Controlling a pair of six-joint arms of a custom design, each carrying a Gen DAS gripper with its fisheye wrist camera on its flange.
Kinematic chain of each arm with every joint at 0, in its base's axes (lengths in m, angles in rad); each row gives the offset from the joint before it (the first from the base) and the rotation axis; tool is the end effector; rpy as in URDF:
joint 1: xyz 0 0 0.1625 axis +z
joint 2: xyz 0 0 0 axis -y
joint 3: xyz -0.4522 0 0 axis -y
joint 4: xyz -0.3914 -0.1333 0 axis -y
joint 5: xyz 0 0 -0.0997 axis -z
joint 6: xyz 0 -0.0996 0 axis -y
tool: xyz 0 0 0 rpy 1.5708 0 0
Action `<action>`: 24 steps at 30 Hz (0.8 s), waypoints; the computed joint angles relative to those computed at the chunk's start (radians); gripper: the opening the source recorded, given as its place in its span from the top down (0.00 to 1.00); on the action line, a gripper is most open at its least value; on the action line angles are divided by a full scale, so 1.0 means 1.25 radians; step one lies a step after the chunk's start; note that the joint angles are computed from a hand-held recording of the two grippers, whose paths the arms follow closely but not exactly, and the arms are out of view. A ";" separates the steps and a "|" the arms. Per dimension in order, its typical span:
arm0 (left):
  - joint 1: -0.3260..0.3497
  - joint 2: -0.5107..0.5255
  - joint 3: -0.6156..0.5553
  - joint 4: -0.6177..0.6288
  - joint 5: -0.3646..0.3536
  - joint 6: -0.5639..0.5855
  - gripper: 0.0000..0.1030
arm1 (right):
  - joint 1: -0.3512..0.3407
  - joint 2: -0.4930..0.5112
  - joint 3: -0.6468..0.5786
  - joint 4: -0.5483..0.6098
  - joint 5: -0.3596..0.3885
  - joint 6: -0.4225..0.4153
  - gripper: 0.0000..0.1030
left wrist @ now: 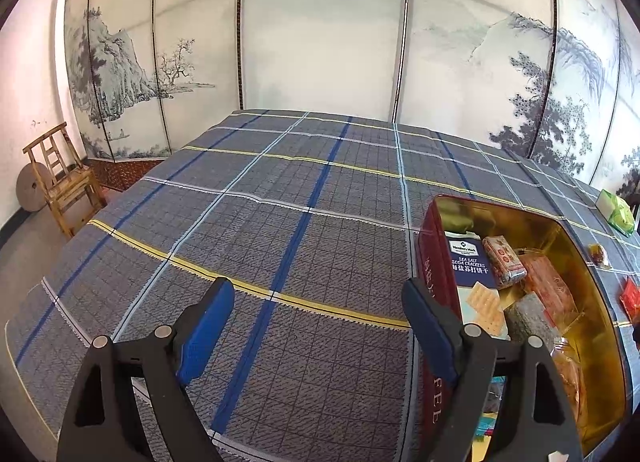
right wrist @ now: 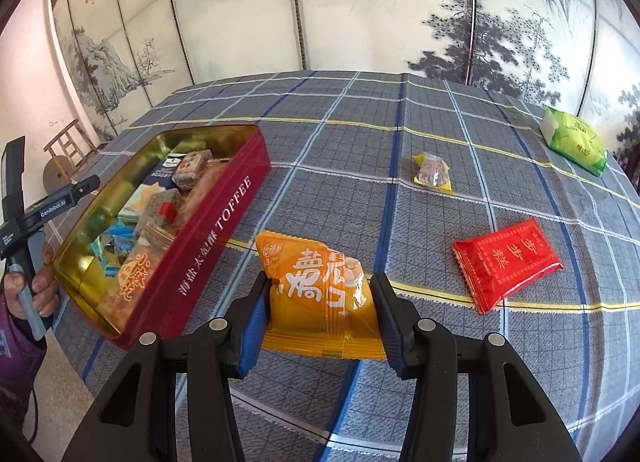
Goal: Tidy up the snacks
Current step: 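Carry the yellow-orange packet toward the gold tin with the right gripper, then lower the yellow-orange packet into the tin and open the right gripper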
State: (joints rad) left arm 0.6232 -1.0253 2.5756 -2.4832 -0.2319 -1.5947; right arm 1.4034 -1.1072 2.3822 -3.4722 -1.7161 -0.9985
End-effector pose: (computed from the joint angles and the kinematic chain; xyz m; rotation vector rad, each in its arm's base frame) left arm -0.1166 -0.3674 0.0800 -0.1316 1.9345 -1.2355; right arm 0.0414 -0.4683 0.1712 0.9992 -2.4172 0.6022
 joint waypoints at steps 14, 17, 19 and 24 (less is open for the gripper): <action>-0.003 -0.016 0.001 0.043 0.000 -0.044 0.20 | 0.112 0.038 0.008 0.052 -0.001 0.016 0.51; -0.005 -0.023 0.002 0.059 0.000 -0.063 0.20 | 0.140 0.068 -0.003 0.065 -0.010 0.020 0.51; -0.006 -0.026 0.006 0.055 0.000 -0.067 0.20 | 0.156 0.089 -0.011 0.071 -0.015 0.023 0.51; -0.002 -0.023 0.007 0.030 -0.003 -0.054 0.20 | 0.194 0.136 -0.039 0.110 -0.026 0.053 0.51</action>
State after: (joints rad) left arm 0.6211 -1.0541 2.5847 -2.4457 -0.2357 -1.6620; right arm 1.6455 -0.9366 2.3336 -3.3348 -1.7487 -0.9322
